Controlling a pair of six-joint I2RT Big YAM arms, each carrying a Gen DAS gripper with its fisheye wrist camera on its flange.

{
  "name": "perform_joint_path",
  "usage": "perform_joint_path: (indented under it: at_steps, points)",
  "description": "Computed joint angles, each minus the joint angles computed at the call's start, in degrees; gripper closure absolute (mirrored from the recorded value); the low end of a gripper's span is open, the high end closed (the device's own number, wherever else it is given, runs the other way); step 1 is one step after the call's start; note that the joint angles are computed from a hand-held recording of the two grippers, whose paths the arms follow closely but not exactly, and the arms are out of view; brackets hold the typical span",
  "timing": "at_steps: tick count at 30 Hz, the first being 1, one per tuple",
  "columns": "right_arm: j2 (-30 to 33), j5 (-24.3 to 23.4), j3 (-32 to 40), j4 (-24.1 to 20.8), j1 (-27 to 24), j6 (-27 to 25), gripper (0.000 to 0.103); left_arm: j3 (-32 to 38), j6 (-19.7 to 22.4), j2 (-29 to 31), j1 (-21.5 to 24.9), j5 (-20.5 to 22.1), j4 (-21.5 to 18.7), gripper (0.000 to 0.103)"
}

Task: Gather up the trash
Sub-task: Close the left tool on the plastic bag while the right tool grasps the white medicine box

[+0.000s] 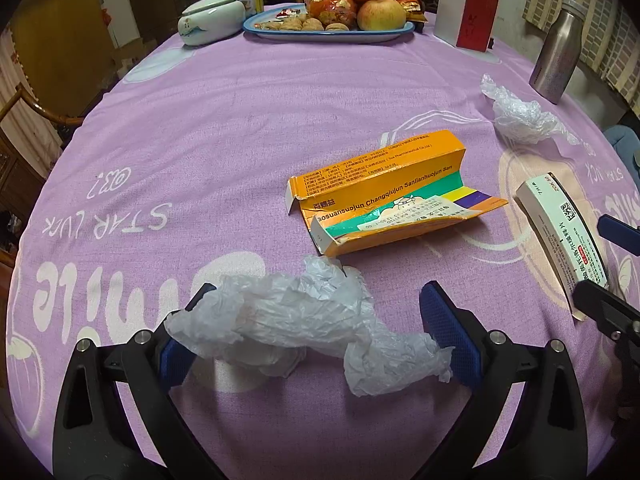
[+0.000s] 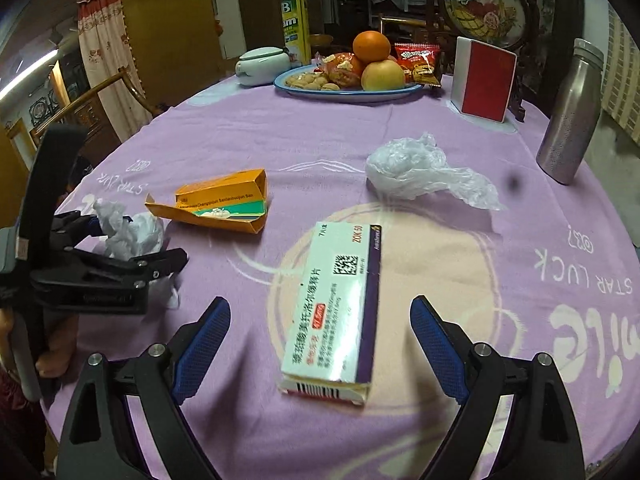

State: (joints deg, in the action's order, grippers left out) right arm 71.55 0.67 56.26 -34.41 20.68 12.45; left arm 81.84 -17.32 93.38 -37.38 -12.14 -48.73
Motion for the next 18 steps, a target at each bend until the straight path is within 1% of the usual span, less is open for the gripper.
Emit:
perform_joint_path:
  at_steps: [2,3,6,7,8,9,10,11,12,13,15,18]
  points:
    - [1.02,-1.5,0.84,-1.13,-0.11,0.4,0.013,-0.04,0.04,-0.02,0.06,0.04,0.04,0.007]
    - [1.38,-3.34,1.01,-1.23,-0.68,1.02,0.013,-0.01,0.04,0.0,0.06,0.02,0.01,0.007]
    - [2.5,-5.57,1.37,-1.5,-1.6,2.63,0.014,0.04,-0.24,-0.1,-0.18,0.09,0.3,0.007]
    - [2.72,-6.62,1.43,-1.66,-2.01,2.96,0.022,-0.44,-0.31,-0.6,-0.13,0.43,0.81,0.007]
    - [3.01,-7.75,1.53,-1.89,-2.41,3.08,0.028,-0.97,-0.42,-1.1,-0.13,0.83,1.77,0.007]
    - [2.79,-6.91,1.34,-1.62,-2.34,3.16,0.049,-1.59,-0.36,-1.66,-0.01,1.1,2.6,0.011]
    - [2.36,-7.71,0.91,-0.94,-2.5,3.06,0.062,-2.21,-0.34,-2.22,0.02,1.56,3.38,0.015]
    - [1.98,-8.55,0.51,-0.42,-2.6,3.07,0.063,-2.69,-0.2,-2.65,0.11,2.33,3.97,0.023]
    - [1.35,-8.09,-0.04,0.24,-2.57,3.6,0.063,-3.04,-0.03,-2.96,0.16,2.95,4.45,0.032]
    - [0.3,-7.64,-0.9,1.57,-2.5,3.89,0.063,-3.6,0.2,-3.48,0.16,3.46,5.29,0.035]
    - [-0.97,-6.82,-1.82,2.85,-2.21,3.39,0.063,-4.75,0.44,-4.56,0.3,5.05,7.06,0.046]
    - [-1.14,-7.52,-1.96,2.93,-2.26,3.37,0.062,-6.94,-0.05,-6.68,0.9,7.8,10.24,0.052]
